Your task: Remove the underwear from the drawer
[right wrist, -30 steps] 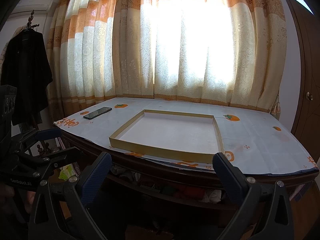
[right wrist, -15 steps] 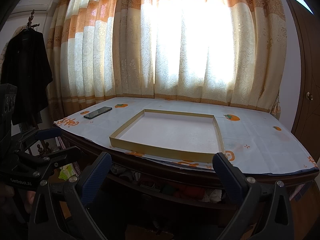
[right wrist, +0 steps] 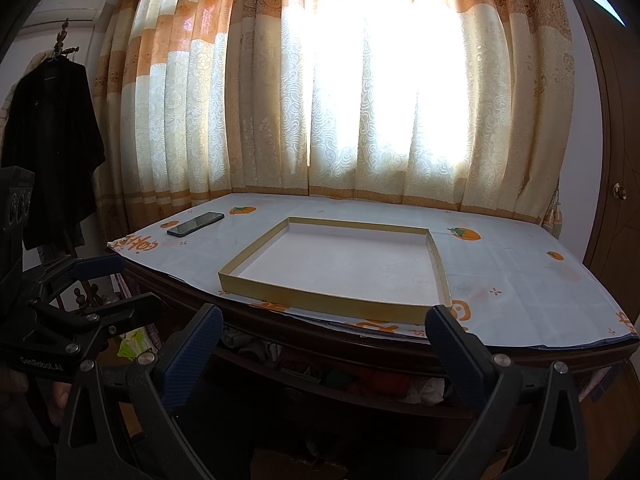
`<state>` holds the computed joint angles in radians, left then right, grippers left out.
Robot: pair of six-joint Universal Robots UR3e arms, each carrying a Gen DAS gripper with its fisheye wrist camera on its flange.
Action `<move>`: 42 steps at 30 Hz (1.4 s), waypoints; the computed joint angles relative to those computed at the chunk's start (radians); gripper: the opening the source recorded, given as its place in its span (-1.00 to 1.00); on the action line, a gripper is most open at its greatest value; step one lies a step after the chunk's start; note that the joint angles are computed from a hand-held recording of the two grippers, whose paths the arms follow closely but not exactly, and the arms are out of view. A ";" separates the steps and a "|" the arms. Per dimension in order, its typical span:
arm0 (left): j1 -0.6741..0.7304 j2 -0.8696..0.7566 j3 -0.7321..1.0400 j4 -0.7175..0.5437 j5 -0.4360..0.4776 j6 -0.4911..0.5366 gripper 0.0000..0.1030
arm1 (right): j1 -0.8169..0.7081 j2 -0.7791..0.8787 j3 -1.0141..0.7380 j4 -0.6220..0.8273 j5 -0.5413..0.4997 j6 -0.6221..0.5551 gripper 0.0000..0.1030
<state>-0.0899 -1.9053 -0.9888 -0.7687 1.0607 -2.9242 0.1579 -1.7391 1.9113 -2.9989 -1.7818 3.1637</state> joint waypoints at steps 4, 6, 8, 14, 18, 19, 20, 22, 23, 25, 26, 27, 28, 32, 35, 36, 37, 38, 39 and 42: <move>0.000 -0.001 0.003 -0.002 0.001 0.000 0.99 | 0.006 0.007 0.007 -0.015 -0.008 0.004 0.99; 0.000 0.000 -0.002 0.000 0.001 0.001 0.99 | 0.015 0.018 0.003 -0.021 -0.019 0.008 0.99; 0.002 0.004 -0.013 0.006 0.000 0.002 0.99 | 0.017 0.025 0.004 -0.028 -0.022 0.010 0.99; 0.004 -0.001 -0.017 0.004 0.003 0.007 0.99 | 0.016 0.040 -0.003 -0.035 -0.021 0.007 0.99; 0.004 -0.019 0.010 -0.018 0.005 0.009 0.99 | -0.007 0.037 0.021 -0.059 0.003 0.004 0.99; 0.005 -0.020 0.012 -0.020 0.005 0.010 0.99 | -0.008 0.040 0.025 -0.065 0.003 0.004 0.99; 0.005 -0.025 0.017 -0.024 0.004 0.012 0.99 | -0.010 0.043 0.029 -0.072 0.003 0.004 0.99; 0.003 -0.030 0.022 -0.029 0.009 0.016 0.99 | -0.014 0.053 0.037 -0.096 -0.006 -0.004 0.99; 0.002 -0.034 0.027 -0.031 0.011 0.017 0.99 | -0.015 0.062 0.043 -0.111 -0.013 -0.009 0.99; -0.002 -0.044 0.035 -0.040 0.016 0.019 0.99 | -0.020 0.074 0.052 -0.133 -0.015 -0.016 0.99; -0.004 -0.048 0.039 -0.045 0.019 0.020 0.99 | -0.024 0.077 0.058 -0.144 -0.011 -0.019 0.99; -0.005 -0.053 0.041 -0.048 0.021 0.022 0.99 | -0.037 0.081 0.070 -0.161 0.006 -0.022 0.99; -0.011 -0.061 0.049 -0.053 0.029 0.020 0.99 | -0.047 0.083 0.078 -0.170 0.019 -0.022 0.99; -0.017 -0.089 0.072 -0.071 0.042 0.018 0.99 | -0.101 0.105 0.137 -0.283 0.109 -0.030 0.99; -0.019 -0.113 0.090 -0.078 0.053 0.008 0.99 | -0.117 0.196 0.171 -0.456 0.118 -0.085 0.99; -0.019 -0.121 0.098 -0.081 0.056 0.002 0.99 | -0.115 0.221 0.174 -0.493 0.111 -0.102 0.99; -0.017 -0.129 0.102 -0.080 0.057 -0.004 0.99 | -0.117 0.270 0.185 -0.573 0.110 -0.133 0.99; -0.016 -0.135 0.105 -0.080 0.059 -0.009 0.99 | -0.117 0.305 0.192 -0.628 0.106 -0.155 0.99; -0.016 -0.142 0.111 -0.081 0.063 -0.013 0.99 | -0.114 0.352 0.194 -0.693 0.094 -0.181 0.99; -0.012 -0.153 0.110 -0.072 0.070 -0.028 0.99 | -0.131 0.463 0.193 -0.848 0.117 -0.247 0.99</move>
